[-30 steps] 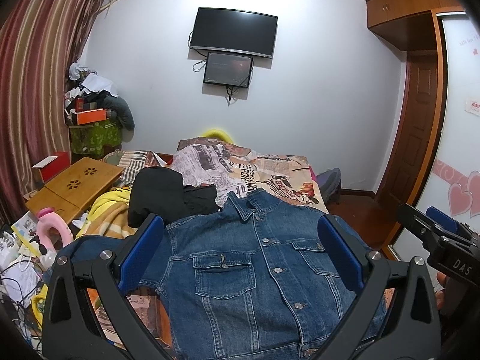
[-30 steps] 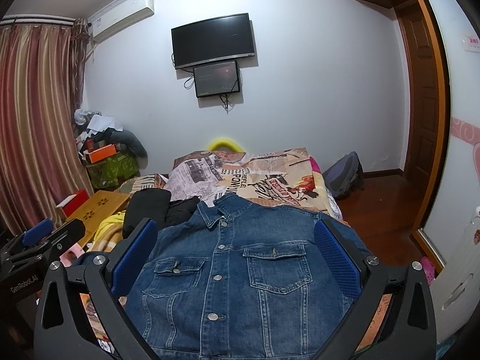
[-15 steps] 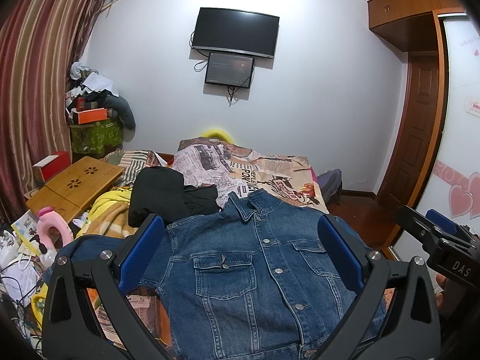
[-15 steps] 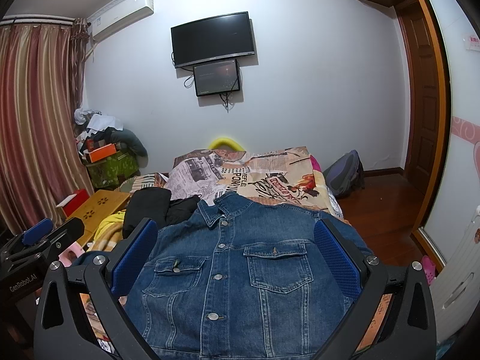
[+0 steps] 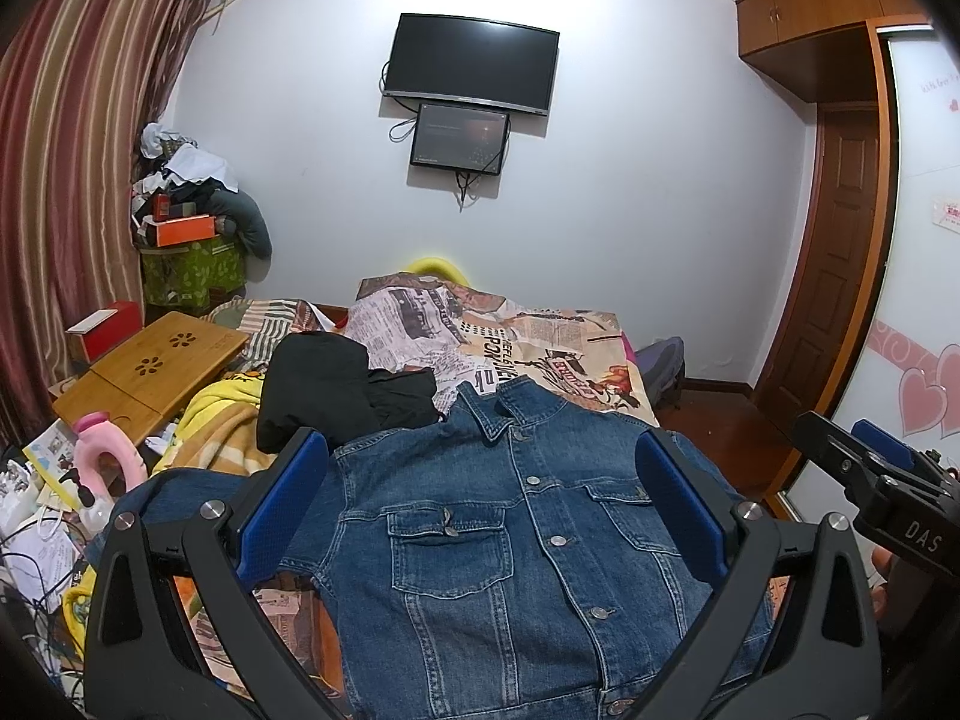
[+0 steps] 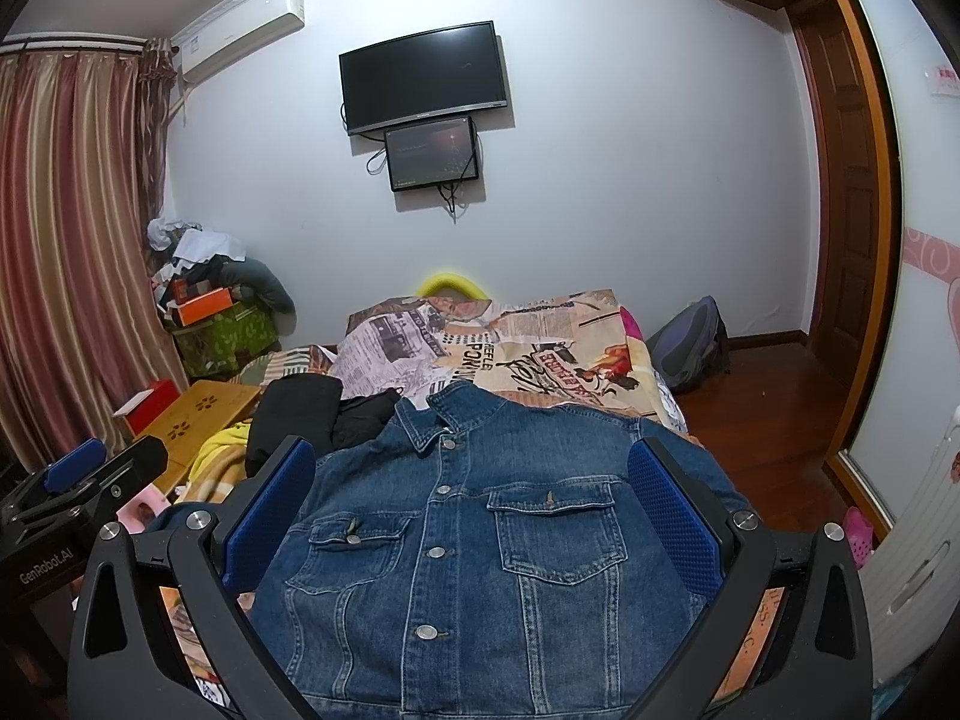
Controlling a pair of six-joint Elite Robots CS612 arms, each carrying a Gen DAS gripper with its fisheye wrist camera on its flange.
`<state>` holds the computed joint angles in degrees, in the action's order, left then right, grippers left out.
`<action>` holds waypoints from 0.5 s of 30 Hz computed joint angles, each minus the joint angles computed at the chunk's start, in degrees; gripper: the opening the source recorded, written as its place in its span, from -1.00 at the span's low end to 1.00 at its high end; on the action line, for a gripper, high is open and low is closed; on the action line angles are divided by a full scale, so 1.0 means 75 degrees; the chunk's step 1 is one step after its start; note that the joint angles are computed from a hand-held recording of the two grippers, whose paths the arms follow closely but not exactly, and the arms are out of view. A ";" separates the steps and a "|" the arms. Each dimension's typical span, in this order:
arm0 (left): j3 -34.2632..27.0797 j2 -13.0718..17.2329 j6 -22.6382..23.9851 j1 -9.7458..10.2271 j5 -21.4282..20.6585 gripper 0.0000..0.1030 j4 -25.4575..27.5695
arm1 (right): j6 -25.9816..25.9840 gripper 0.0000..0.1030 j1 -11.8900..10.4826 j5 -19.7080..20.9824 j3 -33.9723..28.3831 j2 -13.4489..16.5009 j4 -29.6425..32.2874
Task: Fold large clothes
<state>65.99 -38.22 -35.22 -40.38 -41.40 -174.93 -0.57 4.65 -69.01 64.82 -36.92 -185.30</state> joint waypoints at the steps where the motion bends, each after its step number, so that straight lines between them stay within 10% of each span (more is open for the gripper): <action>1: 0.0000 -0.0006 -0.0001 0.0003 -0.0012 1.00 0.0005 | 0.0012 1.00 -0.0001 0.0006 0.0007 0.0001 -0.0007; 15: 0.0078 -0.0028 -0.0151 0.0038 -0.0031 1.00 0.0028 | 0.0014 1.00 0.0002 0.0007 -0.0026 0.0019 0.0051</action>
